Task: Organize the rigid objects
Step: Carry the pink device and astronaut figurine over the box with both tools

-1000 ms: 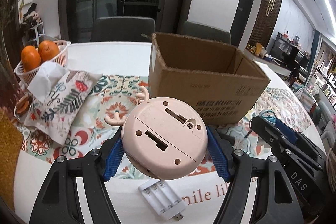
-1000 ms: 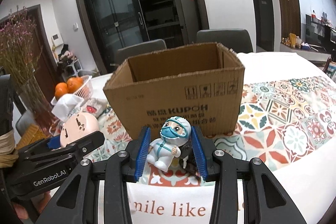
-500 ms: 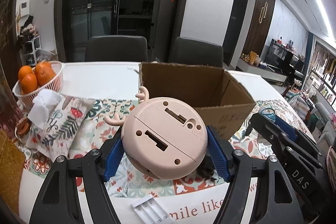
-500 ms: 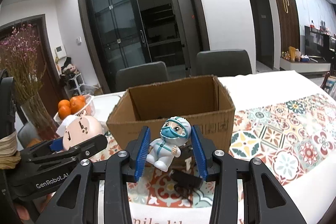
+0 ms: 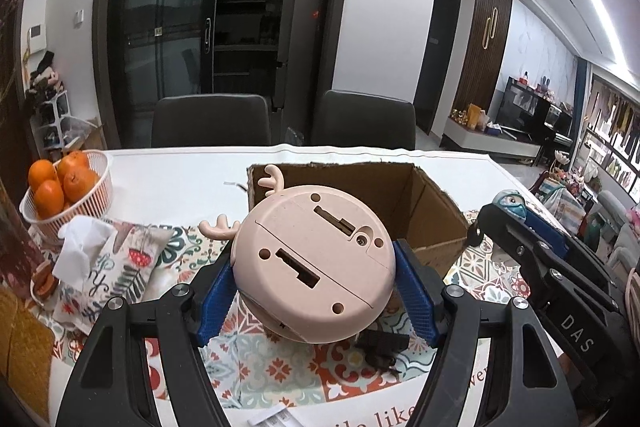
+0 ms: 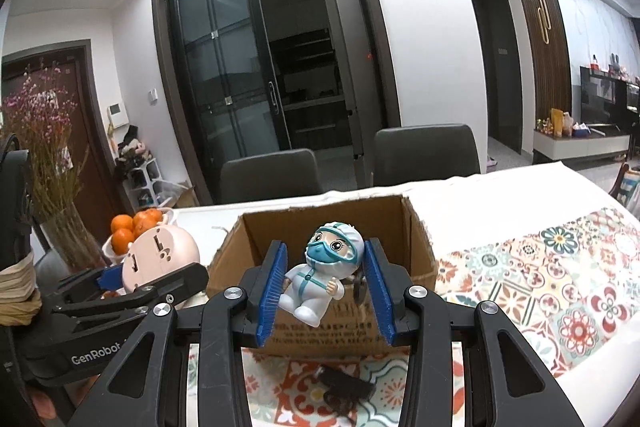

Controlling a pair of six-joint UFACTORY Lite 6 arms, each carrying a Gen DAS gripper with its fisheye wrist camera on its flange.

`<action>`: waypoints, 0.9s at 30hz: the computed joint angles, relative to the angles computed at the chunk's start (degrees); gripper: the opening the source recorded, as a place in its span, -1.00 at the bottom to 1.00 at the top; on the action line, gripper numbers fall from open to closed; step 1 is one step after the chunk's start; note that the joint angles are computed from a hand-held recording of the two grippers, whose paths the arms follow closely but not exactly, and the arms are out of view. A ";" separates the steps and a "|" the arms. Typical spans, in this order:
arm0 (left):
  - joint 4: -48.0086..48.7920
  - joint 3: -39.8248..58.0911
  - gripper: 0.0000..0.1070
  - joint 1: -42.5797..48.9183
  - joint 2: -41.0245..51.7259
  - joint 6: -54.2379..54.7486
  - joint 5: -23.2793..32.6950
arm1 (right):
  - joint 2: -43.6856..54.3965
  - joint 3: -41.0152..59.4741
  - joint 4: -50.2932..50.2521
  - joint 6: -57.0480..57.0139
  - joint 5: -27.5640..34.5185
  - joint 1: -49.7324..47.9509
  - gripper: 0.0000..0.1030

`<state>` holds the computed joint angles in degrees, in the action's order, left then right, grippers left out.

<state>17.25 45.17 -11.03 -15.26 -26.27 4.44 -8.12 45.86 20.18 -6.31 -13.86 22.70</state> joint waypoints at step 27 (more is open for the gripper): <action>-19.61 23.54 0.36 2.16 22.25 21.31 4.18 | 14.61 17.88 -9.18 3.77 3.33 -4.37 -0.21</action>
